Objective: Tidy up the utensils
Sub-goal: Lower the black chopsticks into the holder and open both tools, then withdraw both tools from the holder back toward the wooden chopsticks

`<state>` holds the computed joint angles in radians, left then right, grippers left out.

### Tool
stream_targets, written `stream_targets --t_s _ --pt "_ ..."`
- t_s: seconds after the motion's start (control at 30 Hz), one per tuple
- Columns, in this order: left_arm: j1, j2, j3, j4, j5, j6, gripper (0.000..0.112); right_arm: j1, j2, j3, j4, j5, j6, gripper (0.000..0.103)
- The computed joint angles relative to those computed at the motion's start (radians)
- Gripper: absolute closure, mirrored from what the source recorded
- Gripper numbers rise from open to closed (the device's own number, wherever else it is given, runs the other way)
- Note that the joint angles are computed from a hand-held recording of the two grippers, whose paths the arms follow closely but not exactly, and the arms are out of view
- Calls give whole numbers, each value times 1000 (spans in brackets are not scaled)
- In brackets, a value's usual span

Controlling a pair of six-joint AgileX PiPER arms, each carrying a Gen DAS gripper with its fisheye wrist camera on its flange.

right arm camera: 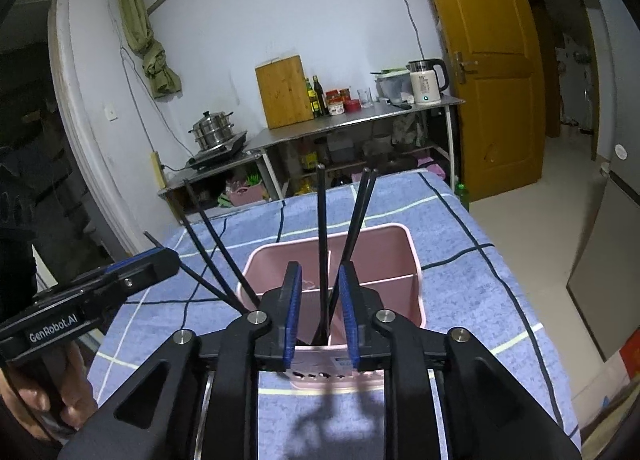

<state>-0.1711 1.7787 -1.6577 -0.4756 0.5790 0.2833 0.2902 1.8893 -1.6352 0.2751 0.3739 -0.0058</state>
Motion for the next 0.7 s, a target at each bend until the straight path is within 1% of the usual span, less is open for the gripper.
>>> stream_targets --t_s 0.1,0.17,0.43,0.53,0.6,0.7 --pt "15 -55 57 -36 -20 43 80 8 -42 45 -14 -25 12 83" --pt "22 -87 88 -32 -33 45 78 14 -69 75 -31 -44 28 83" --pt "87 -213 252 -95 -77 118 77 36 -164 197 19 -103 -17 83" --pt "105 -248 314 -94 -96 125 77 46 -188 234 81 -112 -76 83" --pt "126 -264 351 -116 -100 146 77 49 -192 245 151 -98 -142 83" --pt "160 -279 405 -166 -100 188 77 62 -195 269 188 -94 -177 83"
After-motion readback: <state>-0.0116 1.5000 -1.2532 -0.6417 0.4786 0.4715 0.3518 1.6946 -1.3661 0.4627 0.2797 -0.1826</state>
